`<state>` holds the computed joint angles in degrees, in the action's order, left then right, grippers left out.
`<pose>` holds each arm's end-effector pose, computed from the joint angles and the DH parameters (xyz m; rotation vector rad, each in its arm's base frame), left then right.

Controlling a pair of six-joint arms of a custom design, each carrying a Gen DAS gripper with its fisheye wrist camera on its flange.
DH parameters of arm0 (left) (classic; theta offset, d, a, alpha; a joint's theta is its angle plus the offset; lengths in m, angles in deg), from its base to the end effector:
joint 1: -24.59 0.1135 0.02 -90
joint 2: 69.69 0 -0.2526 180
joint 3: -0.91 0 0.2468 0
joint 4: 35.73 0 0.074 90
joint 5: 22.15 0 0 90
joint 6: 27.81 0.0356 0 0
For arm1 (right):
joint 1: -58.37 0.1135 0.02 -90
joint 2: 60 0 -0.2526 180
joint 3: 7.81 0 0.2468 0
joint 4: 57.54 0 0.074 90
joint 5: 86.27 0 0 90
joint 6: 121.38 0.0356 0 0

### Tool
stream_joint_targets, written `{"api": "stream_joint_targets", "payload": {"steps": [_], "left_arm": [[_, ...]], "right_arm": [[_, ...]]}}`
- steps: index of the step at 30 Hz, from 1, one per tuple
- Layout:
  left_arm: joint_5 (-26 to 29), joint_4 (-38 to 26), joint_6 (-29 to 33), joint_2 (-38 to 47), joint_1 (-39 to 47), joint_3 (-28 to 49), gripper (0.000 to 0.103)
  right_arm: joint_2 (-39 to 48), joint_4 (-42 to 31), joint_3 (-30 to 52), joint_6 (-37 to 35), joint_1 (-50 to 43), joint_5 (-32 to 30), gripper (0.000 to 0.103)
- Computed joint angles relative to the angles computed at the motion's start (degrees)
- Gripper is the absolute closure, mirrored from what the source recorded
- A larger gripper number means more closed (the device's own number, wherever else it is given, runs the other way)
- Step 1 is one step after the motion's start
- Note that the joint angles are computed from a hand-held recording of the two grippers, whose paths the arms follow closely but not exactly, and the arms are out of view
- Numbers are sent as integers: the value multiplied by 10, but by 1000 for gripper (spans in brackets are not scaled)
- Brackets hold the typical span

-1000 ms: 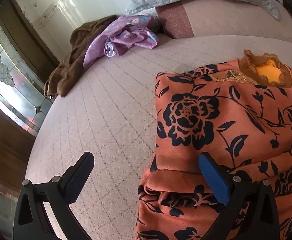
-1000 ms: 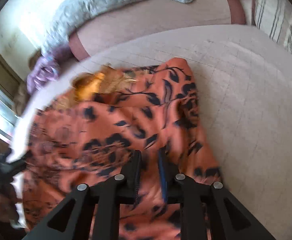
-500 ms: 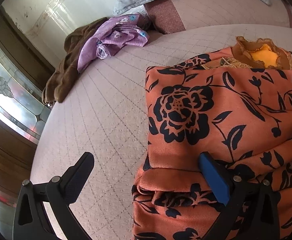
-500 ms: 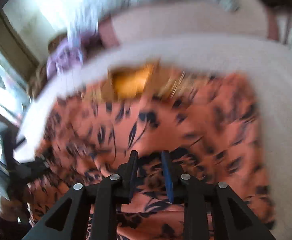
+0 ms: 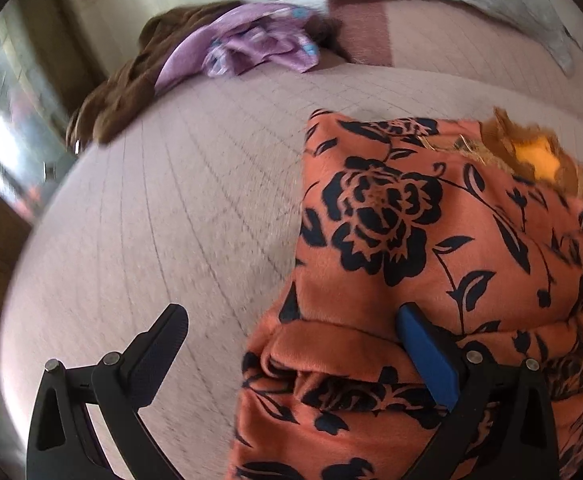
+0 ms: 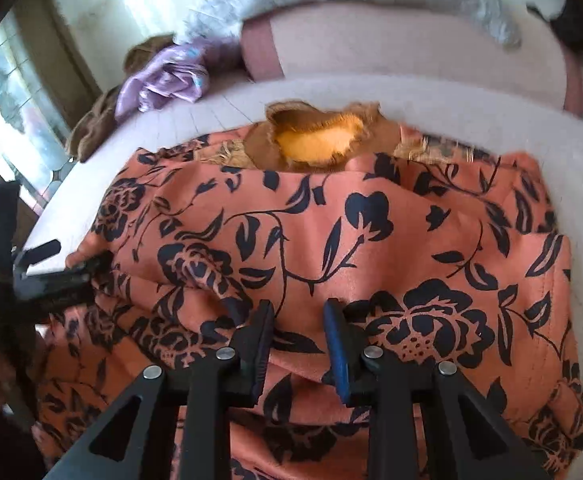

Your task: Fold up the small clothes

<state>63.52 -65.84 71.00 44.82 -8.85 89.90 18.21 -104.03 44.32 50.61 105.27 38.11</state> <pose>0.3431 -0.2233 0.1466 0.8874 2.3791 -0.0737 0.1657 0.1476 0.1536 0.8579 2.3242 0.0120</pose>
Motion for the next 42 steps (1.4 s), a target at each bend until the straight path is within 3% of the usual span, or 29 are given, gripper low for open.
{"api": "stream_joint_targets", "payload": {"steps": [3,7,11,12,16,19,20,22,25,28,32,36,39,42], "left_arm": [[55,-26,-62,10,25,12,0],[43,-28,-56,1,16,5,0],[74,-128,-32,12,13,75,0],[84,-123,-22,0,10,67,0],[66,-19,17,-86,-24,-45,0],[30,-19,80,-87,-60,-82,0],[5,-12,87,-74,-72,-92,0],[23,42,62,-98,-65,-136,0],[40,-19,27,-87,-55,-104,0],[48,-16,-6,-111,-49,-133,0],[25,19,3,-182,-57,-231,0],[13,65,19,-278,-60,-345,0],[19,32,19,-338,-53,-381,0],[-11,-17,5,-379,-62,-382,0]], "right_arm": [[-5,3,-15,31,29,25,73],[-11,24,-28,30,25,25,73],[14,-25,-2,61,58,38,73],[25,-41,7,74,73,44,73],[33,-72,11,106,114,44,72],[-4,-101,1,147,147,43,73],[-24,-113,-6,177,163,41,73],[-44,-171,-11,279,212,30,73],[-23,-278,9,447,313,35,73],[-17,-302,7,542,381,14,72],[37,-296,30,596,428,-8,70],[89,-304,65,657,470,-12,60],[124,-317,103,638,476,-17,45],[171,-343,150,626,480,-19,42]]}}
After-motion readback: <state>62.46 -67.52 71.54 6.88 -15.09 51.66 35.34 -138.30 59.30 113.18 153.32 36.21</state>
